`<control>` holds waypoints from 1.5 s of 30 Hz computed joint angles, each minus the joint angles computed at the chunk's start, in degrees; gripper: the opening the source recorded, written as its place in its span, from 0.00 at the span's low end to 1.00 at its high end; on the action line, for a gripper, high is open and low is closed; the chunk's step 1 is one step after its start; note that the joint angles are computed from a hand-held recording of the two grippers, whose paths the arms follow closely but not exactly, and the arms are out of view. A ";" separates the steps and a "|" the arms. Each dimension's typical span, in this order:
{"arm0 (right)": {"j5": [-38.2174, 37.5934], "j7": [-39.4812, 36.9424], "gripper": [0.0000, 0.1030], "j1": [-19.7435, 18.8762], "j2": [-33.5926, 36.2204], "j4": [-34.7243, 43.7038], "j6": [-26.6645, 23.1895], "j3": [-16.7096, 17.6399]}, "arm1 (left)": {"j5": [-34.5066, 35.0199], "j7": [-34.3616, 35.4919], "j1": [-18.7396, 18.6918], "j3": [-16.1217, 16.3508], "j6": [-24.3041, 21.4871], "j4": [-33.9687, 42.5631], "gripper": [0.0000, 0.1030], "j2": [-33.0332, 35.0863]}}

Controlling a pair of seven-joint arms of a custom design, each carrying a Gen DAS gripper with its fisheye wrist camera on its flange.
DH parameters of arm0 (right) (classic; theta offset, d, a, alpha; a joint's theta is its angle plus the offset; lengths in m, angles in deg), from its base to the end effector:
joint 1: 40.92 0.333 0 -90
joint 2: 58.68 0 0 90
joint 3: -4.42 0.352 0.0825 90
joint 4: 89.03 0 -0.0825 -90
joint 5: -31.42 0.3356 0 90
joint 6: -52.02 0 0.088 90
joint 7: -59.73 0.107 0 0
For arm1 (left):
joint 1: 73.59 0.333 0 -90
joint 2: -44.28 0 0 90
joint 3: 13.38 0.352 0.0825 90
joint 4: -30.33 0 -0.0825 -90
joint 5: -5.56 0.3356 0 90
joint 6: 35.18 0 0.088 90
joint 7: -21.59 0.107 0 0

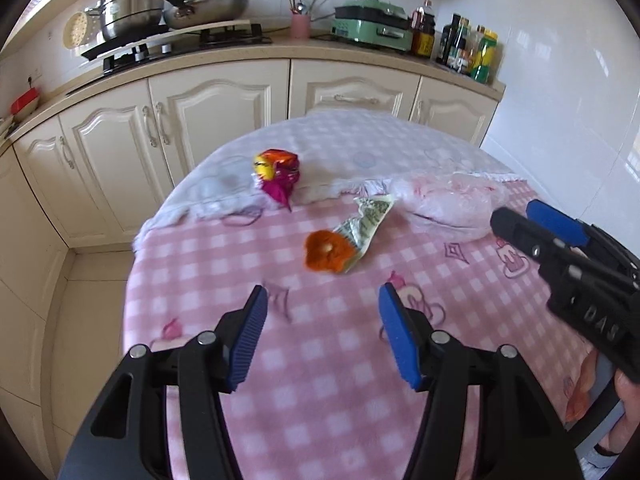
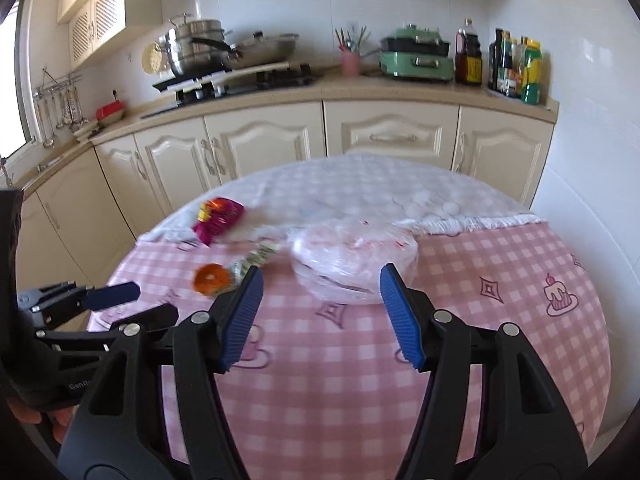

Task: Collect trash
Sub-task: 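Move both open tools back to the table, then grasp the orange peel with the left tool while the right tool grasps the white-green wrapper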

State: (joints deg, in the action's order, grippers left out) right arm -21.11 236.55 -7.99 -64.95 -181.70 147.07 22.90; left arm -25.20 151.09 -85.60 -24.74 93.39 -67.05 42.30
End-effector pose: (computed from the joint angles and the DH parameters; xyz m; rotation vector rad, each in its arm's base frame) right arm 0.3480 0.3315 0.7412 -1.1266 2.1406 -1.0684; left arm 0.4935 -0.2319 0.7003 -0.9385 2.6295 -1.0788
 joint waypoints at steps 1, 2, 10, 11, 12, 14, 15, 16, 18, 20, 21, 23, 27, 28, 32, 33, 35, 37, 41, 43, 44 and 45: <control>0.47 -0.23 0.59 -0.21 -0.41 -0.76 0.93 -0.47 | 1.61 -1.31 -0.39 -0.52 0.33 0.99 0.55 1.11; 0.82 -0.21 0.59 -0.44 -0.40 -1.07 1.41 -0.66 | 3.00 -2.47 -0.68 -0.90 0.57 1.80 0.55 2.01; 3.80 2.48 0.60 -3.13 -3.70 -6.59 7.80 -1.61 | 7.18 -7.48 -1.43 -2.66 -2.61 8.55 0.34 8.05; 3.64 2.94 0.60 -3.59 -3.93 -6.83 7.87 -1.29 | 7.47 -7.65 -1.48 -2.80 -2.19 8.34 0.34 8.14; 3.67 2.99 0.60 -3.92 -3.99 -6.86 7.83 -0.98 | 7.09 -7.64 -1.42 -2.92 -1.54 8.10 0.33 8.16; 3.93 2.82 0.60 -4.38 -3.99 -6.89 8.05 -0.61 | 5.50 -6.82 -0.95 -3.02 -1.40 7.69 0.32 7.86; 3.90 2.65 0.60 -4.54 -3.89 -6.74 7.88 -0.40 | 3.75 -5.78 -0.49 -2.98 -1.34 7.24 0.32 7.46; 3.72 2.37 0.60 -4.61 -3.54 -6.25 7.22 -0.06 | 2.41 -5.13 -0.11 -2.85 -1.56 6.94 0.32 7.14; 3.54 1.52 0.60 -4.47 -2.78 -5.11 6.08 0.33 | 0.22 -4.12 0.48 -2.55 -1.98 6.52 0.32 6.52; 3.68 0.04 0.60 -3.99 -1.75 -3.51 5.70 0.35 | -2.54 -2.41 1.28 -1.98 -1.62 5.60 0.32 5.35; 3.63 -1.01 0.60 -3.64 -0.93 -2.25 5.43 0.37 | -4.04 -1.59 1.74 -1.57 -1.22 5.18 0.32 4.70; 4.51 -2.33 0.60 -3.03 0.27 -0.24 6.93 -0.41 | -5.39 -1.05 2.27 -0.88 -0.37 4.79 0.32 4.01; 10.26 -3.18 0.60 -3.24 1.77 1.43 15.30 -3.38 | -4.98 -2.36 3.36 0.48 3.11 4.46 0.30 3.28; 11.30 -3.53 0.60 -3.41 2.35 1.93 16.37 -3.87 | -4.86 -2.57 3.63 0.70 3.54 4.58 0.30 3.29; 16.38 -5.28 0.60 -3.37 7.98 7.50 15.16 -6.13 | -5.76 -3.16 5.35 1.68 1.98 6.62 0.00 4.33; 17.37 -5.04 0.60 -3.22 9.12 8.54 14.47 -6.82 | -6.53 -2.80 5.89 1.83 1.13 7.11 0.00 4.69; 17.58 -2.47 0.60 -2.82 9.98 8.75 13.80 -8.19 | -8.54 -1.39 6.86 1.86 -2.25 8.22 0.00 5.57; 17.03 0.78 0.59 -2.76 9.90 7.56 15.22 -9.21 | -9.89 -0.54 7.62 1.46 -7.65 10.56 0.00 8.16; 16.20 2.26 0.59 -2.29 11.02 9.05 14.59 -9.77 | -11.14 -1.41 8.31 0.75 -5.87 8.23 0.06 8.58; 14.63 -0.22 0.43 -1.05 13.57 12.84 9.65 -9.80 | -10.53 -2.25 8.22 0.53 -4.30 7.60 0.30 8.52; 13.94 -1.08 0.40 -0.45 14.16 13.62 8.21 -10.09 | -10.24 -2.08 8.10 0.40 -3.18 7.28 0.35 8.40; 13.52 -1.86 0.35 -0.02 14.50 14.01 7.64 -10.39 | -9.94 -1.87 8.03 0.28 -2.96 7.35 0.35 8.40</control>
State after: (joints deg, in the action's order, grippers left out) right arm -7.59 234.69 -8.01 -50.45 -167.69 154.71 12.51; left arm -35.14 149.22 -77.58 -24.46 90.43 -59.70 50.70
